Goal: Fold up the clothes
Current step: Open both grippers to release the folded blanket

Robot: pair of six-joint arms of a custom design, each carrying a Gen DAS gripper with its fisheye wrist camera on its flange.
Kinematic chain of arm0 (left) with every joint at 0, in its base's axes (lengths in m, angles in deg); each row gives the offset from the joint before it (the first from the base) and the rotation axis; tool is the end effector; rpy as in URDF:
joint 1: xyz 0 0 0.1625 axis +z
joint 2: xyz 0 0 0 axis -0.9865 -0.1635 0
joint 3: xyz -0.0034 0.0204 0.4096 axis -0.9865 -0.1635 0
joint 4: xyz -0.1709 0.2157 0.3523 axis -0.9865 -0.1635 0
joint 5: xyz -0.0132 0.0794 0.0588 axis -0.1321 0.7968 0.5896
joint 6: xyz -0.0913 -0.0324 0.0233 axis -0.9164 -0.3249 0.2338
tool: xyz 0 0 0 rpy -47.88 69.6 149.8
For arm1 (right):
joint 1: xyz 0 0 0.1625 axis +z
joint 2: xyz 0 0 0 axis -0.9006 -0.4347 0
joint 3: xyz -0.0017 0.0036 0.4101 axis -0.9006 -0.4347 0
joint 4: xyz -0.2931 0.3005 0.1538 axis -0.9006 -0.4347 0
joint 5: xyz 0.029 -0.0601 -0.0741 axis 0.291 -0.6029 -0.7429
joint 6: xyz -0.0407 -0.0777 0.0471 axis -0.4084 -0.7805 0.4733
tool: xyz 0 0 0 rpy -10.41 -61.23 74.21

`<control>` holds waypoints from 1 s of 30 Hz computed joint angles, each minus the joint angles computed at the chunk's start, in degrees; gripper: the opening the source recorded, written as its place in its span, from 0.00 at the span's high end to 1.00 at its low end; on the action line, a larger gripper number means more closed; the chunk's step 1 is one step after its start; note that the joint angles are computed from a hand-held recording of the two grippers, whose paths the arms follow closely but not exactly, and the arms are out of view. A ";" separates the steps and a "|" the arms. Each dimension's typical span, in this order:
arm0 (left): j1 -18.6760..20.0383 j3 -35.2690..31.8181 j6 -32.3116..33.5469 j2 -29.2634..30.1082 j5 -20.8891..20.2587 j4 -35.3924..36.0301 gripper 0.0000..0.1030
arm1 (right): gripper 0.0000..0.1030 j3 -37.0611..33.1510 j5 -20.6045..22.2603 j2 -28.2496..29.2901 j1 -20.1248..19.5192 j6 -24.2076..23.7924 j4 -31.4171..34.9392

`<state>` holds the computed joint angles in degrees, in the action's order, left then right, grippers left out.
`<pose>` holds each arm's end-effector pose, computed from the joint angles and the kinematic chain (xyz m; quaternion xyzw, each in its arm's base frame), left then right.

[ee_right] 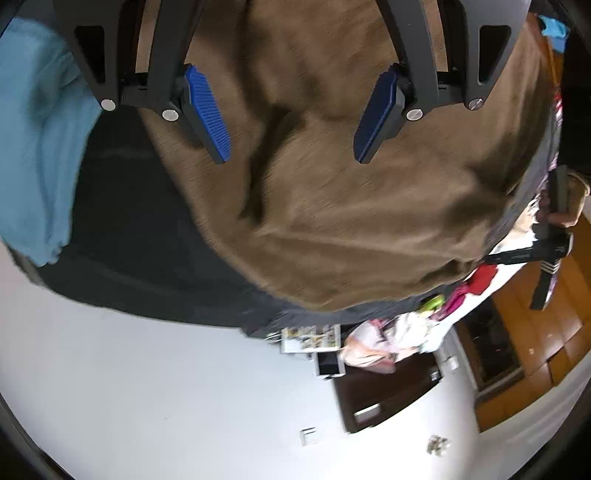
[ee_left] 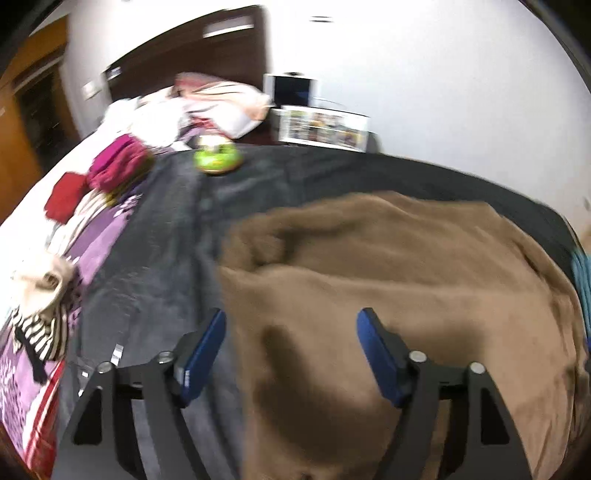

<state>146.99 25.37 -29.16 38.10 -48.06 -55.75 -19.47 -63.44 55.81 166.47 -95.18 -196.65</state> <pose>-0.1215 -0.8242 0.4161 0.0009 0.8533 -0.3326 0.4016 0.2873 -0.8441 0.2418 0.3242 -0.9014 0.2109 0.1946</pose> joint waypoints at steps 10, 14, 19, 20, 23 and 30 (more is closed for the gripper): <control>-0.19 6.13 -3.62 -0.28 -3.72 2.95 0.24 | 0.31 -5.65 -5.35 7.58 1.17 -1.80 2.56; 0.46 6.73 -4.18 -0.19 -4.02 1.85 0.23 | 0.31 -3.85 -8.01 7.54 1.64 -4.92 -0.83; 0.28 7.12 -3.44 -0.03 -2.83 1.12 0.22 | 0.31 1.03 -5.36 3.67 1.15 -3.16 -2.23; 0.21 7.26 -3.42 -0.08 -2.57 1.13 0.22 | 0.31 2.88 -3.95 1.93 0.89 -2.46 -2.90; -0.02 6.97 -4.76 -0.03 -2.12 2.46 0.22 | 0.31 10.83 -0.91 -4.83 0.31 -1.89 -7.23; -1.48 8.89 -5.28 -1.51 -3.47 3.10 0.21 | 0.31 28.61 -2.80 -19.96 -1.59 -2.44 -18.19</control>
<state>145.51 34.26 -34.45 36.60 -51.53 -52.65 9.14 -66.24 35.85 164.88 -97.63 -214.84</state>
